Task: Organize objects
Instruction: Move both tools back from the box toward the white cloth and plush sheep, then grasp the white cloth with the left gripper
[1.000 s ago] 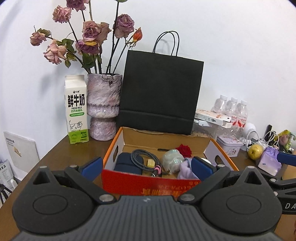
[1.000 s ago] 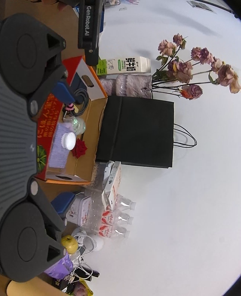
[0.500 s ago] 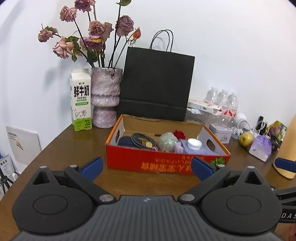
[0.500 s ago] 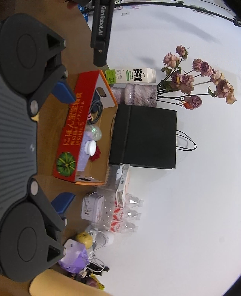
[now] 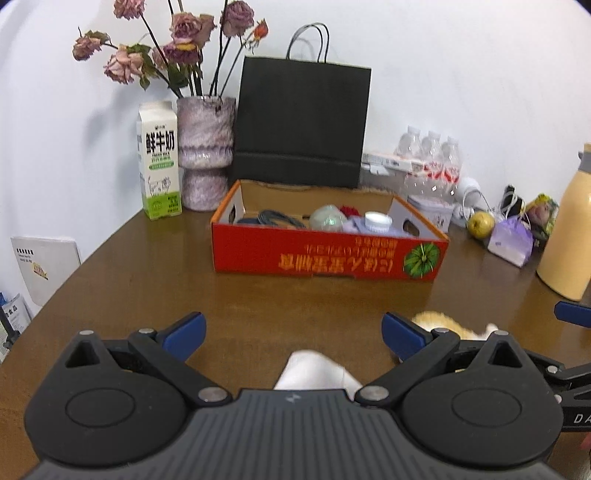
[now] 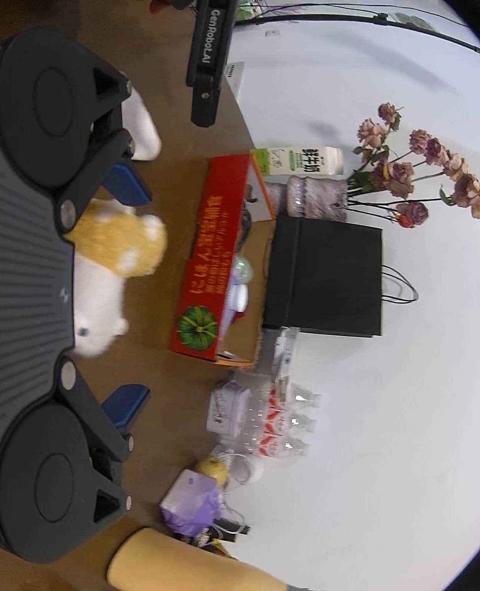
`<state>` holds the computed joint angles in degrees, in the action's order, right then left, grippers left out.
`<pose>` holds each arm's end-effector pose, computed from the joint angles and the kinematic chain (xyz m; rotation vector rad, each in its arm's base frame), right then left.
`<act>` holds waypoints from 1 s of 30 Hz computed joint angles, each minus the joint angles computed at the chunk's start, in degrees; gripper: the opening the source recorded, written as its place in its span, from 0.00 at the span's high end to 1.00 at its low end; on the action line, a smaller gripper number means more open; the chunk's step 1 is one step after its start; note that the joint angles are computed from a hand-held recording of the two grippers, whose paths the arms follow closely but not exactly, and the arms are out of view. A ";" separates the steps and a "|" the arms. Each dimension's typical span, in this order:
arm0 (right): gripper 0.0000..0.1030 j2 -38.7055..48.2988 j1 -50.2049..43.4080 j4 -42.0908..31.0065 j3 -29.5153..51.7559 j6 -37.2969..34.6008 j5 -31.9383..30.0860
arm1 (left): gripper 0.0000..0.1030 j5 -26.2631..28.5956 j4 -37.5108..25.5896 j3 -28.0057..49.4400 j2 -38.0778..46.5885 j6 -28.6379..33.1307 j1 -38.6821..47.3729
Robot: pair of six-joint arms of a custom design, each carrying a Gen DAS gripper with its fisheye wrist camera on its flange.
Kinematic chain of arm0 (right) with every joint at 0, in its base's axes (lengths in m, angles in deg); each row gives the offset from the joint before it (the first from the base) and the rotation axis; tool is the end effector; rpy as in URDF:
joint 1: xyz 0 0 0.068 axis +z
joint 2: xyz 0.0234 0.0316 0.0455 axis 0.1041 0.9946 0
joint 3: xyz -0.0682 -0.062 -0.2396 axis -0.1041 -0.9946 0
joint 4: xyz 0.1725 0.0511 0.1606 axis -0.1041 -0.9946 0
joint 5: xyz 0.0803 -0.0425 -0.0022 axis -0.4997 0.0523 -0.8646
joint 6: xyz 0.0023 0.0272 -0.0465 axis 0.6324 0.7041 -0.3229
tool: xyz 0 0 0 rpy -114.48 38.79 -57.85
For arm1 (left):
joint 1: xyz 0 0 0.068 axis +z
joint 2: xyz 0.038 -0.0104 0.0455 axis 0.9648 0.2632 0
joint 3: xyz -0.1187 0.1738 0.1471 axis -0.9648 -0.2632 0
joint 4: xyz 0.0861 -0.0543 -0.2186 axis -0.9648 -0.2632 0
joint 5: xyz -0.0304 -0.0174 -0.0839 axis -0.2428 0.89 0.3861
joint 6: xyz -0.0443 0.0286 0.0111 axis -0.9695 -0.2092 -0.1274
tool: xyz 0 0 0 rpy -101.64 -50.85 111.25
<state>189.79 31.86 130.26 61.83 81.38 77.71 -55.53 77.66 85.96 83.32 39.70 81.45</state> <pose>0.2221 0.0893 0.0600 -0.0027 1.9991 -0.1099 0.3170 0.0213 0.0566 0.3483 2.0559 -0.3049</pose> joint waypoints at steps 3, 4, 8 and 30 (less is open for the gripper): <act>0.00 2.85 0.87 2.57 -1.52 1.44 0.76 | 0.00 0.25 -0.42 -0.66 0.44 1.33 0.55; 0.00 3.96 1.04 3.79 -2.02 1.95 0.86 | 0.00 0.49 -0.63 -0.78 0.62 1.76 0.83; 0.00 7.51 1.24 8.10 -4.07 4.52 1.08 | 0.00 1.07 -1.41 -1.35 1.22 3.44 1.55; 0.00 13.79 -0.09 14.56 -6.23 10.07 0.35 | 0.00 -2.38 -16.81 7.73 7.81 11.19 -2.16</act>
<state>203.58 31.77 144.82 55.59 91.45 78.06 -57.90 60.86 93.69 91.13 50.89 79.29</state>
